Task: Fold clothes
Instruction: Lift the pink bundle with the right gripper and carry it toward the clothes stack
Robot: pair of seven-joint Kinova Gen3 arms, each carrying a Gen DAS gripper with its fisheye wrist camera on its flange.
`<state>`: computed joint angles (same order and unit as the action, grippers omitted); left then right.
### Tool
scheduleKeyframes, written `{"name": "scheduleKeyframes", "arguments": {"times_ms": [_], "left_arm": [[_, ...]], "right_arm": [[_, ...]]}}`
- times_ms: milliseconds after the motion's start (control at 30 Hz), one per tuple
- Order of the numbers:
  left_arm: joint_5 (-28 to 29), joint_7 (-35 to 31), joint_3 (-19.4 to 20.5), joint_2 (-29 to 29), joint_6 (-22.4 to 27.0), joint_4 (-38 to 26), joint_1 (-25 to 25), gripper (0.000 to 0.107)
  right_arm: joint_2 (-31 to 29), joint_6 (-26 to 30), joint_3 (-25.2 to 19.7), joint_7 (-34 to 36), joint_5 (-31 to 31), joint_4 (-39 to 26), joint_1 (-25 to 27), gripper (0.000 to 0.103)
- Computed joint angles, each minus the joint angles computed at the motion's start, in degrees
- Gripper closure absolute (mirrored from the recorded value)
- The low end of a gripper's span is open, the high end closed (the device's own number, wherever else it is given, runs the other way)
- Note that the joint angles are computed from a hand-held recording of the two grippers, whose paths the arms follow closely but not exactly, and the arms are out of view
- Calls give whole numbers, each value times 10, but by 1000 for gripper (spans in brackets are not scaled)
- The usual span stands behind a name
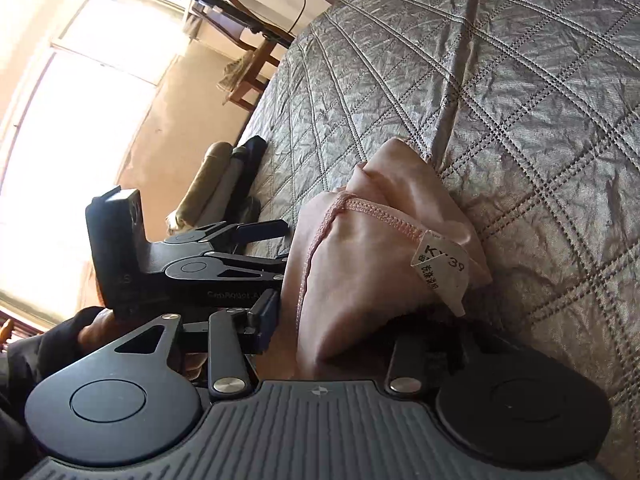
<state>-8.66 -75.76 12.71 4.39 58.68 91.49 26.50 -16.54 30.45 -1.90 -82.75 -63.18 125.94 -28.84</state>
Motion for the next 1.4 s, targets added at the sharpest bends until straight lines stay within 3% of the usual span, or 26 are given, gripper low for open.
{"name": "scheduleKeyframes", "arguments": {"times_ms": [67, 167, 267, 433, 600, 733, 933, 1067, 1200, 1300, 1400], "left_arm": [[6, -5, -1, 6, 10, -10, -2, 7], [9, -2, -2, 12, 24, -22, -1, 10], [3, 9, -2, 15, 29, -30, 4, 16], [3, 43, -6, 26, 32, -50, 9, 30], [20, 57, -6, 36, 36, -69, 12, 34], [9, 57, -2, 41, 38, -73, 25, 33], [15, 59, -3, 46, 33, -81, 32, 34], [13, 52, 1, 47, 23, -85, 41, 35], [6, 47, 8, 48, 11, -85, 56, 34], [0, 46, 10, 39, 0, -71, 66, 34], [-2, 44, 12, 36, 0, -67, 69, 34]], "right_arm": [[-22, -25, -23, -47, 9, 16, 15, 80], [-58, -84, -33, -108, 19, 48, -9, 84], [-109, -135, -90, -178, 22, 76, 34, 87], [-182, -106, -149, -293, 100, 74, 142, 87], [-266, -103, -180, -396, 153, 91, 231, 87], [-314, -37, -156, -448, 223, 77, 292, 87], [-372, 28, -77, -491, 349, 34, 369, 87], [-413, 9, -15, -519, 427, 33, 433, 87], [-443, -45, 10, -579, 475, 83, 530, 87], [-412, -16, 21, -629, 494, 115, 601, 85], [-374, 33, -2, -684, 519, 130, 663, 81]]}}
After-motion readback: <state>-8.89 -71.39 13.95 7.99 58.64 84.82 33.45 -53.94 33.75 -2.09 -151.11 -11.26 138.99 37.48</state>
